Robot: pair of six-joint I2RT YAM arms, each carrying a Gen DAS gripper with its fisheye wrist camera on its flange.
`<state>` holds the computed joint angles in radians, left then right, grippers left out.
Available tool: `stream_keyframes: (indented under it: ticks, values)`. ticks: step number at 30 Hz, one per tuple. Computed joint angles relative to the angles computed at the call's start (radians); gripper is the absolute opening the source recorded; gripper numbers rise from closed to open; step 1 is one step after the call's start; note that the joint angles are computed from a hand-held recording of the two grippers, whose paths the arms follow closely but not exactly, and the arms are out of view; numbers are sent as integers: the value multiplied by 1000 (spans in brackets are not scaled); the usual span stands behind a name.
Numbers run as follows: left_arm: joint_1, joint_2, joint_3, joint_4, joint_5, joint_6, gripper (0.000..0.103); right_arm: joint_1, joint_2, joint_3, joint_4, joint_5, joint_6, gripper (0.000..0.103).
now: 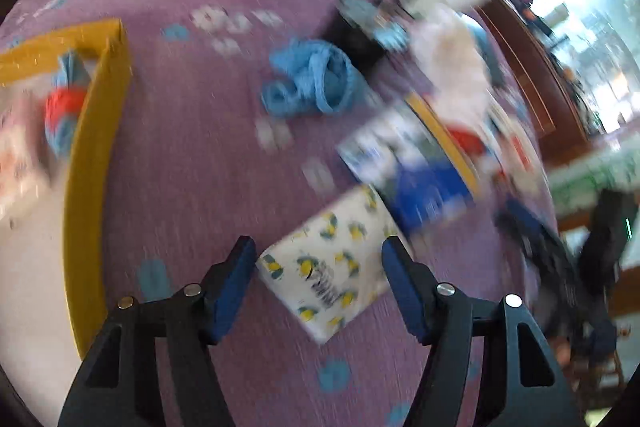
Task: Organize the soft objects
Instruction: 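Move both tools back over the bedspread toward the remaining packs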
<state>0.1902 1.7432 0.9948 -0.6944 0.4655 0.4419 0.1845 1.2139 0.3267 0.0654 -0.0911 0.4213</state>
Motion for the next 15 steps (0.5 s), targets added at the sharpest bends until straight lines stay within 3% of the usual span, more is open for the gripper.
stream_keyframes:
  ticks: [3,7,15]
  values:
    - [22,-130,-107,3,3,93,67,0,-2,-4,4,-3,0,97]
    - [-25,-344,-303,201,-74,154,84,6,-3,-5,3,3,1,98]
    - [-177,-220,-349,447,-219,12,86,-13,-19,-21,17,-19,17,98]
